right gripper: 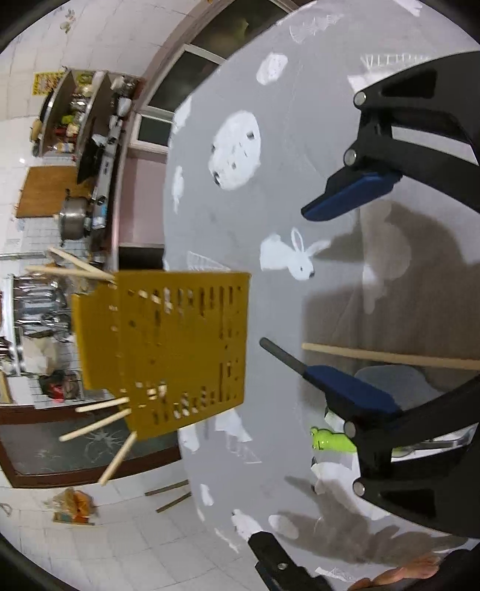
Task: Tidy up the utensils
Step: 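Move both open tools back down to the utensils on the cloth, then close the right tool on a chopstick while the left tool grasps the green frog-handled fork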
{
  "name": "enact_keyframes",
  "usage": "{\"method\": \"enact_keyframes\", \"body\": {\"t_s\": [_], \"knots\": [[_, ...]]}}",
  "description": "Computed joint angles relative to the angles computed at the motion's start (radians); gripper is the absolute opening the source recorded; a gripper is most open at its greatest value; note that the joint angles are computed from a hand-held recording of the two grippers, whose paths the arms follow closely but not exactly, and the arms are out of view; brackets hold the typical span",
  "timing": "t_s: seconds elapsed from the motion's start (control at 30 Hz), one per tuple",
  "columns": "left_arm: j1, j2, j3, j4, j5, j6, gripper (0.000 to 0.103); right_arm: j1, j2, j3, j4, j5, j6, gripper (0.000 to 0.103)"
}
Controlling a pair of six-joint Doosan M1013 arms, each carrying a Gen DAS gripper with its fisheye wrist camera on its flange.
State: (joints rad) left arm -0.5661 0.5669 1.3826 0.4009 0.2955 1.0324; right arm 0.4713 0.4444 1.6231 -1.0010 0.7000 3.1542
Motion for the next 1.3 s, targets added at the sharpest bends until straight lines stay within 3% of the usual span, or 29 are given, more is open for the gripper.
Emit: {"method": "enact_keyframes", "body": {"t_s": [0.23,0.43,0.47,0.73,1.03,1.13,1.3], "knots": [[-0.005,0.029,-0.046,-0.022,0.088,0.033,0.098,-0.021,0.053,-0.071,0.174,-0.011,-0.166,0.057],[-0.005,0.043,-0.074,-0.135,0.129,0.112,0.098,-0.025,0.072,-0.089,0.229,-0.016,-0.229,0.011],[-0.005,0.046,-0.079,-0.171,0.136,0.138,0.097,-0.027,0.069,-0.085,0.235,-0.03,-0.23,0.008],[-0.013,0.078,-0.134,-0.388,0.23,0.285,0.087,-0.045,0.039,-0.05,0.247,-0.042,-0.247,0.007],[-0.042,0.125,-0.197,-0.401,0.335,0.298,0.07,-0.073,-0.023,0.044,0.216,-0.036,-0.174,0.007],[-0.04,0.142,-0.222,-0.466,0.385,0.339,0.061,-0.08,-0.028,0.061,0.221,-0.058,-0.166,0.007],[-0.057,0.151,-0.233,-0.392,0.396,0.304,0.056,-0.086,-0.026,0.061,0.216,-0.07,-0.16,0.008]]}}
